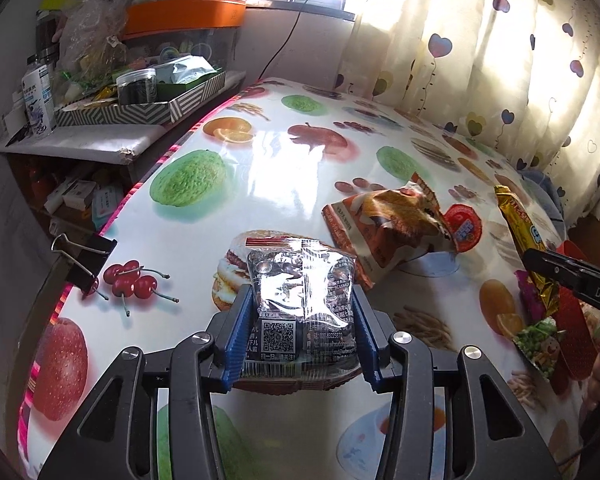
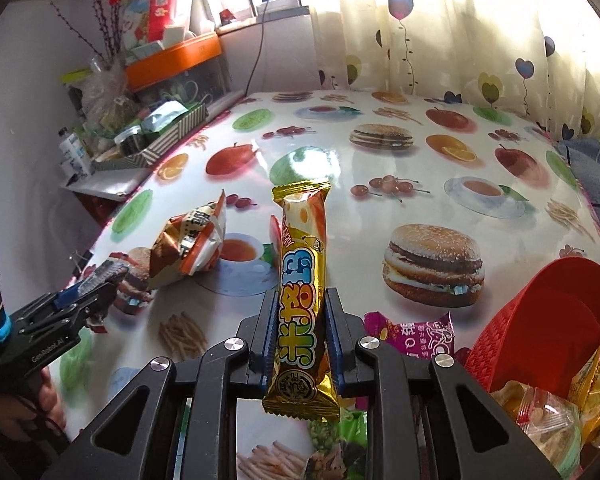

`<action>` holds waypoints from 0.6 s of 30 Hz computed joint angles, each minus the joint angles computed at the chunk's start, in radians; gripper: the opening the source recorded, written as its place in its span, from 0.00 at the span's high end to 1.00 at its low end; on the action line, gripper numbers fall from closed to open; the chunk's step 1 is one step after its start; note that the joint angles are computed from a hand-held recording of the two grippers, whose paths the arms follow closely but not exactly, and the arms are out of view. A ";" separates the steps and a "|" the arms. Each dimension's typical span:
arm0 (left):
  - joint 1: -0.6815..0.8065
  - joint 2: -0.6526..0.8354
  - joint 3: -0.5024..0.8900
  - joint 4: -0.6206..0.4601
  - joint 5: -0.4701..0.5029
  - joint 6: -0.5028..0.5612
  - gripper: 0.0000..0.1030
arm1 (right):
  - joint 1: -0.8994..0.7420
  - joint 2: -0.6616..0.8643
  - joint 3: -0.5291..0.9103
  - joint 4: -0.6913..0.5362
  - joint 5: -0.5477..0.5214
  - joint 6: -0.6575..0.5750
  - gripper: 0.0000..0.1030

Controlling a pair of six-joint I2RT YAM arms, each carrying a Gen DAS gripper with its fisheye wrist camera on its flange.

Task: Organize snacks
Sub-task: 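Carry the dark bag with the left tool over the basket while the right carries the wafer bar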

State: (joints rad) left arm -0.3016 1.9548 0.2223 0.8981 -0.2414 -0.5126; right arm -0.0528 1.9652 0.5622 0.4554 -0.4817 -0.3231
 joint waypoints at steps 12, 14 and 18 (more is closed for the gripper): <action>-0.215 -0.212 0.016 -0.177 -0.094 -0.059 0.54 | -0.147 -0.185 -0.134 -0.051 -0.130 -0.097 0.81; -0.242 -0.217 0.033 -0.197 -0.098 -0.062 0.54 | -0.167 -0.195 -0.141 -0.058 -0.139 -0.108 0.81; -0.286 -0.223 0.070 -0.233 -0.104 -0.058 0.54 | -0.203 -0.212 -0.151 -0.069 -0.155 -0.126 0.81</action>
